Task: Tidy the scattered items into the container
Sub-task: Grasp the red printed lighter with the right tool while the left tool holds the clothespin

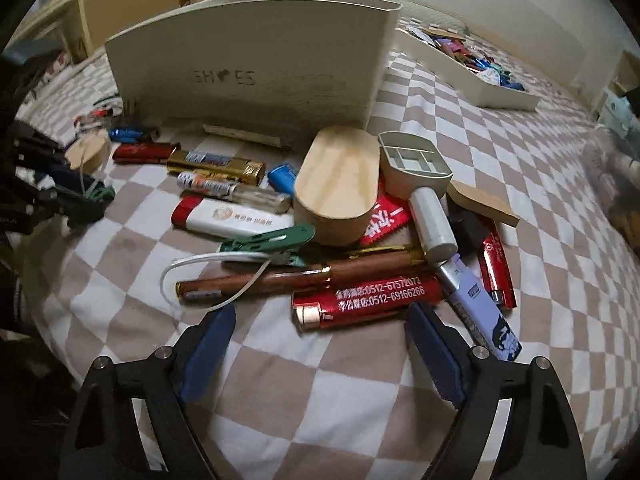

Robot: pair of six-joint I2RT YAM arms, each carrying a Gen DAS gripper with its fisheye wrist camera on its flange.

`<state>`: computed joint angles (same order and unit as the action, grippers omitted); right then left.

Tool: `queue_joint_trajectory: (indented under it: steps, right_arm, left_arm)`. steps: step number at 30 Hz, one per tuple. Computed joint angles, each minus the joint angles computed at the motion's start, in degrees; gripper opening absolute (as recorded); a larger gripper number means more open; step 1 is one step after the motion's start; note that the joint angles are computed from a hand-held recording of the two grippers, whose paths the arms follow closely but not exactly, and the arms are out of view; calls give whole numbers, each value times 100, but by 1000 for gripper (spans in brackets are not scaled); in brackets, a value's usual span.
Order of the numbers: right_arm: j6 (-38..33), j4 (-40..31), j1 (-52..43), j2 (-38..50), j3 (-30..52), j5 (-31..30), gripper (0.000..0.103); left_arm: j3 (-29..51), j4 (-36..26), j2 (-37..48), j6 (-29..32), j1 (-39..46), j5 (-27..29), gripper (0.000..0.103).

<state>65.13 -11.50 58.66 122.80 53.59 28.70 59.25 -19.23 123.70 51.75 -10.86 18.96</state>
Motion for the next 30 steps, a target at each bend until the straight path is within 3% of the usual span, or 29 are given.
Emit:
queue_joint_trajectory:
  steps: [6, 10, 16, 20, 30]
  right_arm:
    - [-319, 646, -307, -318, -686, -166, 87]
    - [-1013, 1097, -592, -357, -922, -358, 87]
    - [-1772, 1071, -858, -375, -846, -726, 87]
    - [-1567, 1023, -885, -374, -843, -877, 83]
    - [-191, 572, -313, -388, -748, -563, 83]
  left_arm:
    - [5, -26, 6, 1, 7, 4, 24]
    - [5, -15, 8, 5, 12, 12, 24]
    - [-4, -13, 6, 20, 26, 26, 24]
    - [-29, 20, -4, 52, 47, 27, 24]
    - [-123, -93, -85, 108, 156, 63, 24]
